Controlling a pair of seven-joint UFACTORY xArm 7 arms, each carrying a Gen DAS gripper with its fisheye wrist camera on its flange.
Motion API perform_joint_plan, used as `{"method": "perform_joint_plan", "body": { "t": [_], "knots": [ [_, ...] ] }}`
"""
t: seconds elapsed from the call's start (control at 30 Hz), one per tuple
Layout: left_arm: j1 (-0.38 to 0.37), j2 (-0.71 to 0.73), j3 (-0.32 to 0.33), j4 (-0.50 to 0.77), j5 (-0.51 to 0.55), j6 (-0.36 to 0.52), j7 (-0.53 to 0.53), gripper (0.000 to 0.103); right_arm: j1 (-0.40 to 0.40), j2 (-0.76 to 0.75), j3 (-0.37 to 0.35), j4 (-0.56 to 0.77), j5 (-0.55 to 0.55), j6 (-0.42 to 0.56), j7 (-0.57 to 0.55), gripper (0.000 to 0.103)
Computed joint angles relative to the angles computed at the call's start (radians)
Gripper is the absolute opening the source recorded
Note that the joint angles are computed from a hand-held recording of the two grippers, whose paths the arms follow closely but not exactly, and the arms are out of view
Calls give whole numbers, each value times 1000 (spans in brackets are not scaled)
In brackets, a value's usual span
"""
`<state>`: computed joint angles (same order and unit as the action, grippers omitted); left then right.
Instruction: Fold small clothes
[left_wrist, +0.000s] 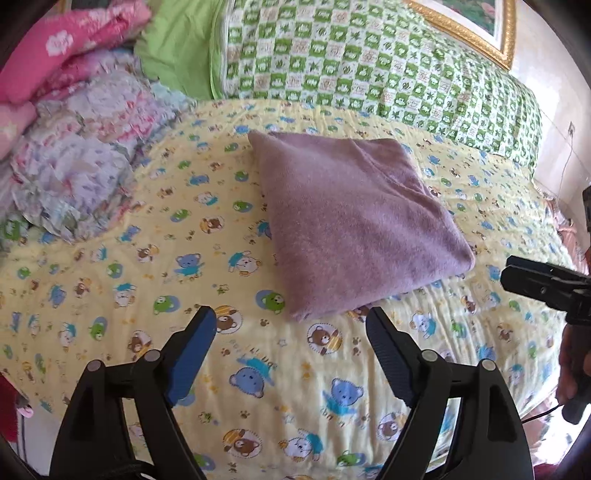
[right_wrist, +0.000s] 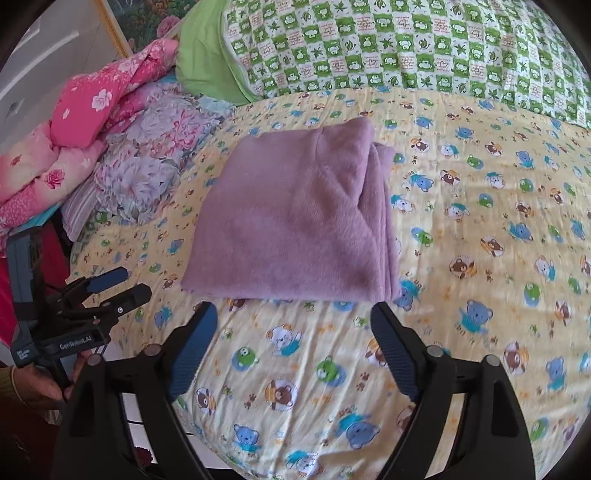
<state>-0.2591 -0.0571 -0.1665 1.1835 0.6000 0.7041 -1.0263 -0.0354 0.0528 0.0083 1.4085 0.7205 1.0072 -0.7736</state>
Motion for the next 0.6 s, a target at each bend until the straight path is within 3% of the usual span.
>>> {"method": "perform_joint_plan", "body": {
  "t": [0.1,0.2,0.6],
  "knots": [
    [-6,-7,-13,-6,65,27,-36,86,4,-27,1,-40,14,-37,-31,96],
    [-11,3,-11,9,51,45,-25,86,15,-42,1,-64,19,-68,-60,99],
    [-34,87,17,103,95,72,-70,87,42,-1,11,-43,-13,-132,-102,101]
  ]
}}
